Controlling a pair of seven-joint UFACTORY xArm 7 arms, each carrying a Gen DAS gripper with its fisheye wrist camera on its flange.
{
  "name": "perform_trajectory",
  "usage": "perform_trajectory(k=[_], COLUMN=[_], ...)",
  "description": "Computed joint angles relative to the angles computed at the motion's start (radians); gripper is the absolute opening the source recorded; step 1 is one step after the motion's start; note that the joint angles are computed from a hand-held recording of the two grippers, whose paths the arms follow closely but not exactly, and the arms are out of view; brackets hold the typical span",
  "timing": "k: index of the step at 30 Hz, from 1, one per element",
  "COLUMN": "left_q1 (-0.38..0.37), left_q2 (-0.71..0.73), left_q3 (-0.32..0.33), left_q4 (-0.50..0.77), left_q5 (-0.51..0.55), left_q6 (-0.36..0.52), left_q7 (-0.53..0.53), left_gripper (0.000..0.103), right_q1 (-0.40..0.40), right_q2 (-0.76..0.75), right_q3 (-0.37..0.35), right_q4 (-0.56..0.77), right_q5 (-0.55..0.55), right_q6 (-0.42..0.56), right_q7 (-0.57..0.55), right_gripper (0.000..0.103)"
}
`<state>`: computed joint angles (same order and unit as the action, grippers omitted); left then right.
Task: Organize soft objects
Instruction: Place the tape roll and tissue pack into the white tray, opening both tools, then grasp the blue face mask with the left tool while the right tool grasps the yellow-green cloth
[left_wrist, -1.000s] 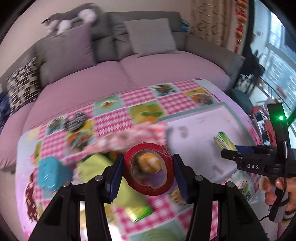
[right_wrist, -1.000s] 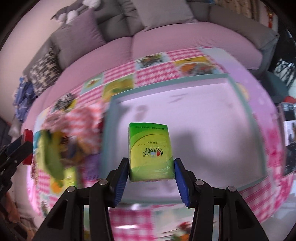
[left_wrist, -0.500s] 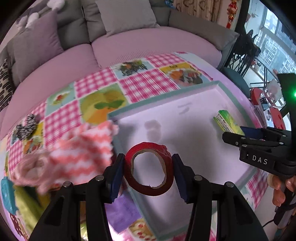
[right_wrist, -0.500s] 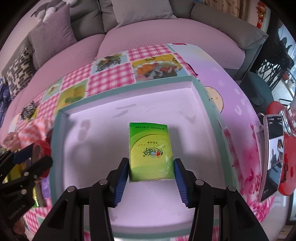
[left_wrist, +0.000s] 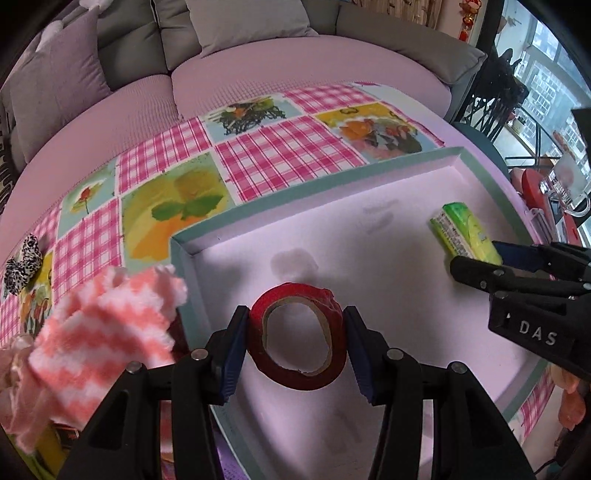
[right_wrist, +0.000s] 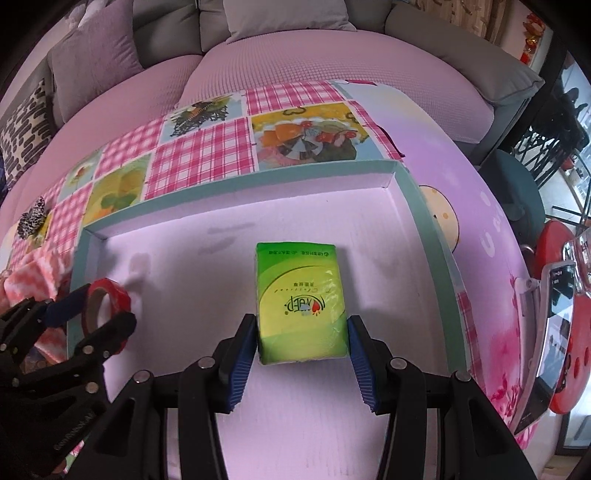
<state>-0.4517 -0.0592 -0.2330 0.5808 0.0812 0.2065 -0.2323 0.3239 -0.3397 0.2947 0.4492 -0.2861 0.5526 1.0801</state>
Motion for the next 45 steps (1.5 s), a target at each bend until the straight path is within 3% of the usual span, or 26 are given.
perform_trajectory(k=[2,7,10,11,13,21,26,28,39,45], left_q1=[-0.014,-0.026,-0.031,-0.022,-0.01,0.031,0.027,0.034,0.029,0.085], left_q2=[0.005,-0.015,-0.037,-0.046,-0.061,-0.169,-0.249,-0.294,-0.589,-0.836], left_q3=[0.003,-0.002,-0.001,-0.008,-0.016,-0.038,-0.023,-0.023,0.053,0.108], left_q4=[0.0,-0.008,-0.015,-0.016,-0.023,-0.069,-0.104,-0.126,-0.259,-0.37], left_q5=[-0.054,-0.073,-0.101,-0.072,-0.035,0.04,0.023,0.02,-0.066,-0.089], left_q6=[0.006,0.014,0.021,0.027,0.028,0.058,0.078,0.093,0.17,0.254], left_q7=[0.046,0.063,0.069,0.04,0.0,-0.127,-0.151,-0.167,-0.141,-0.107], left_gripper=[0.053,0.054,0.054,0.057,0.076,0.095,0.095,0.095,0.096,0.096], right_q1=[-0.001,0.004,0.008,0.01,0.015,0.054,0.089,0.104,0.17,0.179], right_q2=[0.001,-0.017,-0.042,-0.052,-0.069,-0.155,-0.202,-0.219,-0.237,-0.201], right_q3=[0.001,0.001,0.003,0.006,0.01,0.02,0.033,0.035,0.099,0.166], right_q4=[0.003,-0.004,-0.013,-0.013,-0.015,-0.035,-0.048,-0.054,-0.022,0.031], right_q5=[-0.006,-0.004,0.004,0.005,0.011,0.063,0.103,0.124,0.162,0.083], right_q6=[0.001,0.006,0.018,0.027,0.043,0.126,0.154,0.158,0.168,0.179], right_q7=[-0.001,-0.004,-0.006,-0.008,-0.012,-0.031,-0.035,-0.034,0.019,0.072], right_gripper=[0.053,0.055,0.065,0.065,0.067,0.078,0.09,0.103,0.103,0.103])
